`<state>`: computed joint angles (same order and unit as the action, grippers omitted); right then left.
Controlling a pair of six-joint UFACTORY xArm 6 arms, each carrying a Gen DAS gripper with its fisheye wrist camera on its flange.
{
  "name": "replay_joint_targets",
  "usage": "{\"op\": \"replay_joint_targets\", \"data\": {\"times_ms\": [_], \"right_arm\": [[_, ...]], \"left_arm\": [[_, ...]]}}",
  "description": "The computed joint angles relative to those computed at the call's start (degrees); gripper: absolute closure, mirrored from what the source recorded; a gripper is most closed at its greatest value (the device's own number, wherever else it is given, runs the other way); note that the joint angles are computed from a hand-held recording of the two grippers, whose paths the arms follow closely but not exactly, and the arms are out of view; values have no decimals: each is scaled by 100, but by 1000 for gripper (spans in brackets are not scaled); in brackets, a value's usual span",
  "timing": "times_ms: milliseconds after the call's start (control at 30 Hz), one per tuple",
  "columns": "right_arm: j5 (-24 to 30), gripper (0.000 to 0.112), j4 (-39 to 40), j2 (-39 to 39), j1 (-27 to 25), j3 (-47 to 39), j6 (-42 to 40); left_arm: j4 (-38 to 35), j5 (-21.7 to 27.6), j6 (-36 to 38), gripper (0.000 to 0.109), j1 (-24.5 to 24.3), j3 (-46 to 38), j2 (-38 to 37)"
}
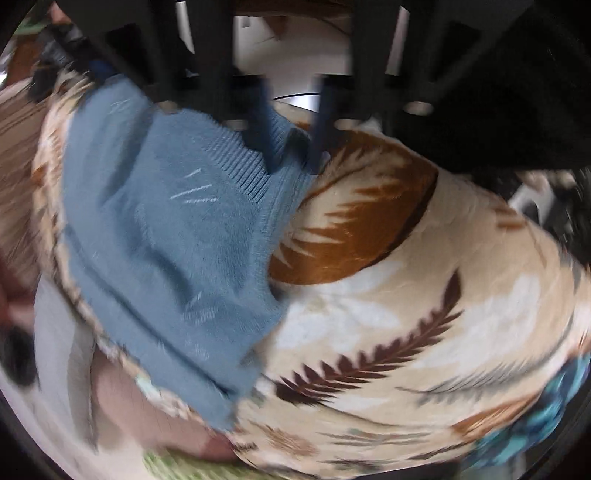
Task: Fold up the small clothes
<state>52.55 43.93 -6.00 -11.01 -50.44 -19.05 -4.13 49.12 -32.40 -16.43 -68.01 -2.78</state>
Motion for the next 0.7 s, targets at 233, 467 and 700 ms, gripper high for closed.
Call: {"op": "replay_joint_targets", "data": {"times_ms": [233, 467, 700], "right_arm": [[-6, 51, -215, 126, -10, -59, 131], [-183, 50, -531, 32, -60, 33, 217], [341, 89, 139, 358, -265, -226, -517]], "left_arm": [[-193, 19, 230, 102, 65, -17, -5], [-434, -1, 530, 102, 167, 51, -41], [-506, -34, 644, 103, 155, -54, 74]]}}
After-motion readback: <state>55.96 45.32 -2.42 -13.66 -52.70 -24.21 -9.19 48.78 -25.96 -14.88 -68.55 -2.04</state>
